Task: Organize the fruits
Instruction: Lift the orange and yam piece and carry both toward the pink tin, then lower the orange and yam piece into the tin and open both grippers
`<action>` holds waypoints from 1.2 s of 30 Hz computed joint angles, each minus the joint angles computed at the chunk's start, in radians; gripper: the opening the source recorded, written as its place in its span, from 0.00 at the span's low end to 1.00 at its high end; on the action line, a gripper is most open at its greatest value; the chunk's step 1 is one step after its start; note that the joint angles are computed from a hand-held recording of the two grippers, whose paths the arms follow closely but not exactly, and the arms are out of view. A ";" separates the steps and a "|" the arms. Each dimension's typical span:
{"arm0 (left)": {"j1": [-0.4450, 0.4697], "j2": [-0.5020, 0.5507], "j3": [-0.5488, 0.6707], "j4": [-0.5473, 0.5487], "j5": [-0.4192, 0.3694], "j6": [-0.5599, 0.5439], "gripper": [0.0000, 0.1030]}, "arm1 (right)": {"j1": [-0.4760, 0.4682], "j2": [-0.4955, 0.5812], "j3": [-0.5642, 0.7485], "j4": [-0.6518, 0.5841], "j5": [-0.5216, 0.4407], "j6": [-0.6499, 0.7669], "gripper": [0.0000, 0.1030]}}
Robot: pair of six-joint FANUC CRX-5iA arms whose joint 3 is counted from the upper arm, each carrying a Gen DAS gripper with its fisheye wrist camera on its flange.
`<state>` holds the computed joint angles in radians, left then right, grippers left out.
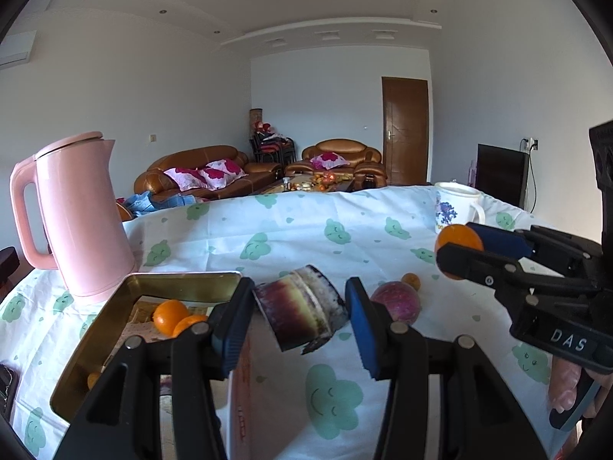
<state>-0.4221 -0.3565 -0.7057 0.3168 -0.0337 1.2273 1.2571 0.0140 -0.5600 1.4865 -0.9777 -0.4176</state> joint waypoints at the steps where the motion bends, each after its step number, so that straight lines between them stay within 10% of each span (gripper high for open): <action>1: 0.006 -0.003 0.002 -0.015 -0.005 0.013 0.49 | -0.002 0.003 0.005 0.001 0.006 0.003 0.40; 6: 0.039 -0.007 0.043 -0.150 -0.068 0.139 0.49 | -0.016 0.023 0.041 -0.001 0.044 0.039 0.40; 36: 0.222 -0.039 0.015 -0.063 -0.162 0.052 0.49 | -0.072 0.187 0.270 -0.035 0.239 0.222 0.40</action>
